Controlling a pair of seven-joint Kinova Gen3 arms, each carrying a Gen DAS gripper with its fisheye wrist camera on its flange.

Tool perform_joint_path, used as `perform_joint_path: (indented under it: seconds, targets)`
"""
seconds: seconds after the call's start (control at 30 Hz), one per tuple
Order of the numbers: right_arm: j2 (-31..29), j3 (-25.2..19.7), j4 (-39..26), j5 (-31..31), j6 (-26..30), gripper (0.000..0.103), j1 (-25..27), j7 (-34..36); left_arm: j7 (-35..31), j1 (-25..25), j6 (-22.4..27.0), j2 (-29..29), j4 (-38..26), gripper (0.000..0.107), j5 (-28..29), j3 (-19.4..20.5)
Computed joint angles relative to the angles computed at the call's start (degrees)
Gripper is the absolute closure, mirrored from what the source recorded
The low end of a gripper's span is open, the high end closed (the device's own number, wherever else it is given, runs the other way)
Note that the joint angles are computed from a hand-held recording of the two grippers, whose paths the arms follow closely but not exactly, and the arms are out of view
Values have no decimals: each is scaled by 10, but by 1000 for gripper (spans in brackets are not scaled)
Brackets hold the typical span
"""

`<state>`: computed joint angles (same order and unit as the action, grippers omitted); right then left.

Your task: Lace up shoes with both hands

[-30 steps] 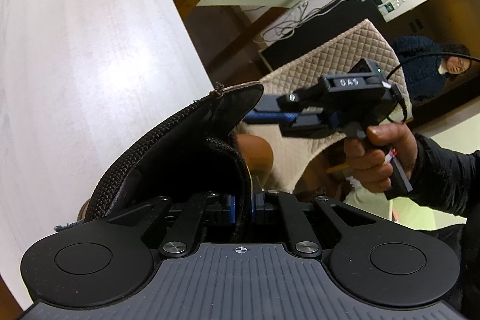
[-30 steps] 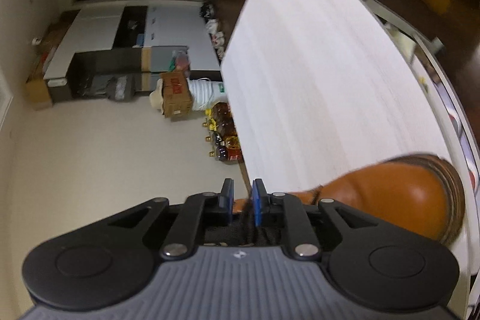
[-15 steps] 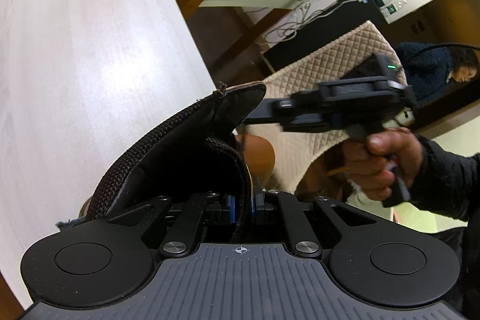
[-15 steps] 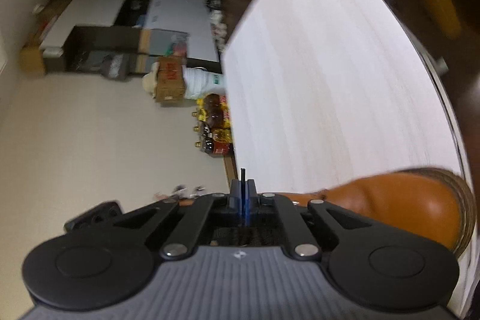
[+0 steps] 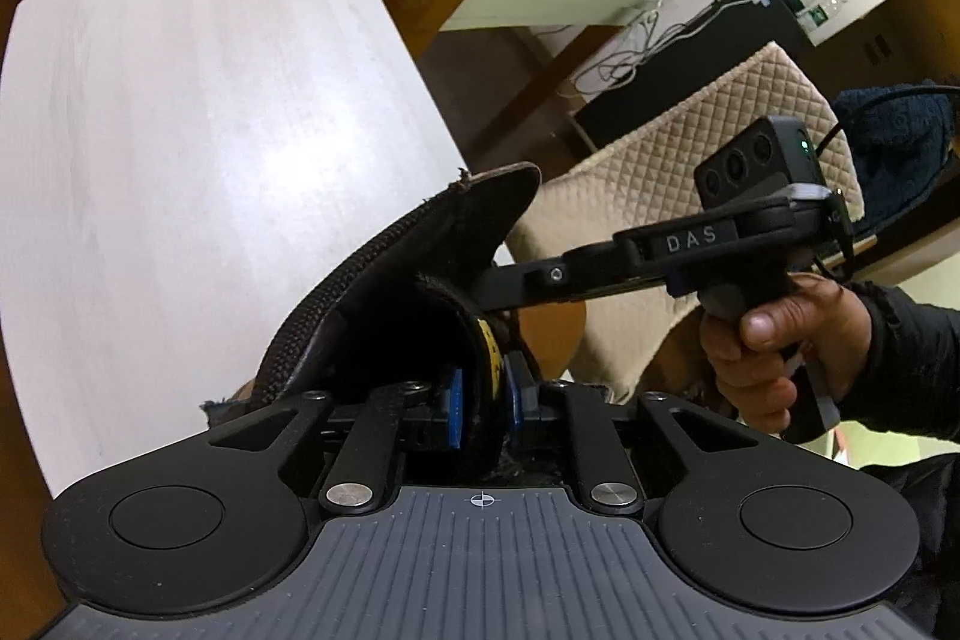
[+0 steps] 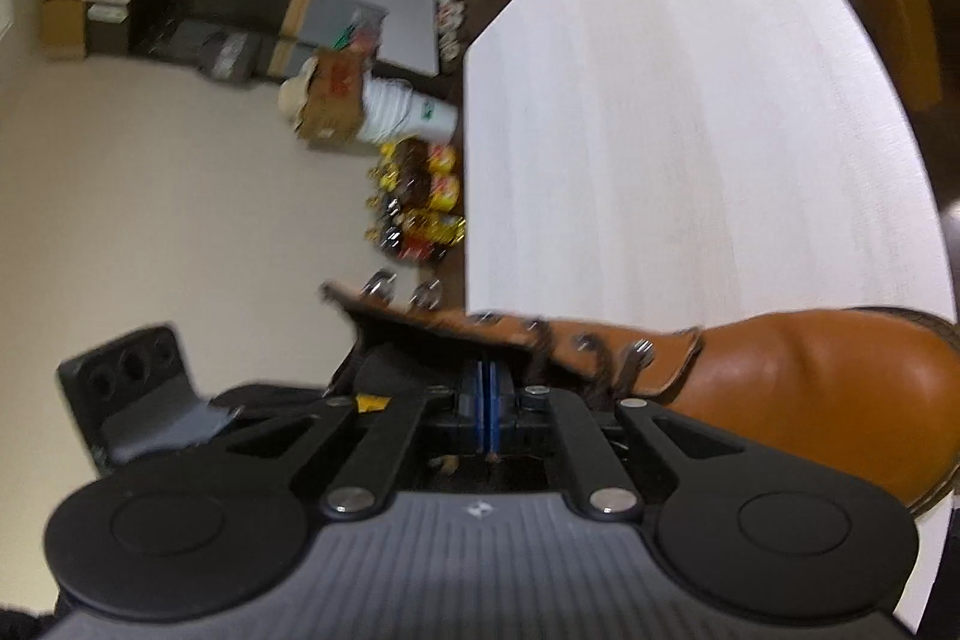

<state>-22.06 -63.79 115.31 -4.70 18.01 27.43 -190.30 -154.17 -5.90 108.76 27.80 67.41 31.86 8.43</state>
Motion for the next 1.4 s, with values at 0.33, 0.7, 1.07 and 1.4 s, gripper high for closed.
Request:
perform_joint_path:
  seconds: [0.33, 0.7, 1.07, 1.4]
  targets:
    - [5, -3, -36, 6, 58, 100, 7, 29, -20, -10, -4, -3, 14, 93, 7, -2]
    - [-30, -59, -71, 48, 107, 89, 65, -48, -34, -34, -15, -33, 27, 93, 23, -13]
    - [-31, -90, -132, 1, 189, 95, 120, 83, -52, -73, -35, -70, 67, 96, 69, -27]
    - [-68, 79, -57, -115, 151, 86, 1, 172, -55, -92, -88, -162, 143, 96, 100, -64]
